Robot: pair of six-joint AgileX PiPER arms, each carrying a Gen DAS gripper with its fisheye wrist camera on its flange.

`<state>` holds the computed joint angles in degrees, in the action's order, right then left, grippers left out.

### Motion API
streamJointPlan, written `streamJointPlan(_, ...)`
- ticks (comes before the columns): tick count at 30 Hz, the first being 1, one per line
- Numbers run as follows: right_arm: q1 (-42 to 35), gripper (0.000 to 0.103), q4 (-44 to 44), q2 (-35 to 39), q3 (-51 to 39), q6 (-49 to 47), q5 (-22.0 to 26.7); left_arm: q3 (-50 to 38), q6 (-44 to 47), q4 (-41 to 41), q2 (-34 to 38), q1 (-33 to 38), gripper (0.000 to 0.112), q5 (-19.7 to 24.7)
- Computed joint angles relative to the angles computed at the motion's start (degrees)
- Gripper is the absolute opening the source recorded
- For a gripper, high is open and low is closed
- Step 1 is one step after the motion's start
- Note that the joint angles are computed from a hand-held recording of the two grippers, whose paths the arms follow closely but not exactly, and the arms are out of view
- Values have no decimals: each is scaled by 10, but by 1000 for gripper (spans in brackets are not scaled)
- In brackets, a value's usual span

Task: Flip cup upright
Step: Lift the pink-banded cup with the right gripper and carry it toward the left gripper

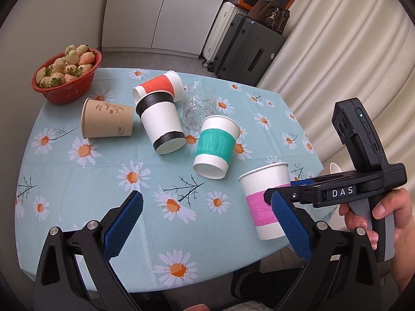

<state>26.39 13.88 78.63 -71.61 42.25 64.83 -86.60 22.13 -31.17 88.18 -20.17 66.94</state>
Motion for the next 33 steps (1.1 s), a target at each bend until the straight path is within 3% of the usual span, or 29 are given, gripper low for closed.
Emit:
streamJointPlan(7, 2, 64, 46, 34, 58, -23, -67, 58, 18, 17, -13, 0, 97, -18)
streamJointPlan(14, 9, 66, 43, 45, 51, -25, -65, 64, 21, 17, -2, -5, 97, -24)
streamJointPlan(17, 4, 72, 52, 36, 59, -29, -69, 63, 17, 17, 0, -11, 97, -27)
streamJointPlan(29, 0, 72, -2, -65, 56, 21, -10, 60, -20, 34, -21, -42, 96, -19)
streamJointPlan(33, 27, 72, -74, -113, 46, 65, 34, 51, -60, 54, -14, -71, 97, -13)
